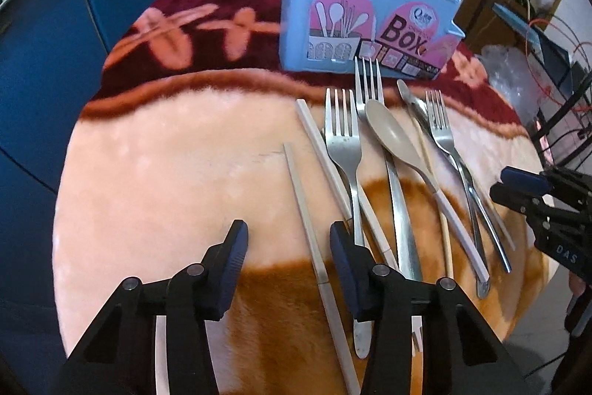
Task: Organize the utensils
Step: 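Lower the left tool to a wooden chopstick while the right tool lowers to another chopstick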
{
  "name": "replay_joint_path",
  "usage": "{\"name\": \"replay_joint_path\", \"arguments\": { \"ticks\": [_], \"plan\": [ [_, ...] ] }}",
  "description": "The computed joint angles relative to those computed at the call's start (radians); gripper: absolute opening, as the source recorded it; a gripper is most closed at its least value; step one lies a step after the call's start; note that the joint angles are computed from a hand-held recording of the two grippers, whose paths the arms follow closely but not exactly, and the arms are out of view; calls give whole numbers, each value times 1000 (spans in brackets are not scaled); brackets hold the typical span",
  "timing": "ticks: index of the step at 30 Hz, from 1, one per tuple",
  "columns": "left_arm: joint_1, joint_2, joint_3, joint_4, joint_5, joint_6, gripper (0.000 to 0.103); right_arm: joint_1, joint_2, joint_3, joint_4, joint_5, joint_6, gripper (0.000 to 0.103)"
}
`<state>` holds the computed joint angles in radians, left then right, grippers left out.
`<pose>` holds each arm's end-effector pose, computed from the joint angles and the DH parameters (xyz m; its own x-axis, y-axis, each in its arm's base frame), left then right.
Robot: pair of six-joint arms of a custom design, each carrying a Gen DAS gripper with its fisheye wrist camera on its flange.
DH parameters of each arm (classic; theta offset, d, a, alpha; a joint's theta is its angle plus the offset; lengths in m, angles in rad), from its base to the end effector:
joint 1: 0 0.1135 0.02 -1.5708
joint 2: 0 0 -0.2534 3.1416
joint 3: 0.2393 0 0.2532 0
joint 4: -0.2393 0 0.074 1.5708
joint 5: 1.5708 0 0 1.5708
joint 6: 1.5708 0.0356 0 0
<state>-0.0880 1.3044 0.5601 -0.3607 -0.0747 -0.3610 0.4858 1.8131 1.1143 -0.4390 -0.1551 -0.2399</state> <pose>0.2234 -0.0170 0.1376 -0.8518 -0.2784 -0.4437 -0.2636 0.9598 -0.0963 0.3101 0.1699 0.1481 -0.6565 -0.6121 -0.4409 -0.6945 0.7186 0.0365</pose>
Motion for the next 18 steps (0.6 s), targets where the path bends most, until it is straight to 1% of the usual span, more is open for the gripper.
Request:
{"name": "replay_joint_path", "arguments": {
  "ticks": [3, 6, 8, 9, 10, 11, 15, 18],
  "plan": [
    [14, 32, 33, -25, 19, 22, 43, 15, 24, 37, -31, 5, -13, 29],
    [28, 50, 52, -38, 30, 32, 36, 31, 64, 88, -66, 7, -2, 24],
    [39, 58, 64, -46, 48, 41, 28, 43, 98, 119, -90, 21, 8, 21],
    [43, 60, 66, -45, 57, 44, 25, 49, 100, 115, -80, 33, 5, 19],
    [53, 54, 62, -41, 74, 48, 16, 52, 96, 111, -75, 36, 2, 16],
    [67, 47, 56, -37, 105, 54, 9, 48, 93, 110, -78, 28, 8, 8],
    [85, 25, 38, -36, 134, 59, 9, 16, 84, 111, -120, 11, 41, 7],
    [91, 7, 35, -65, 142, 65, 9, -12, 58, 91, -154, 19, 47, 7]
  ]
}}
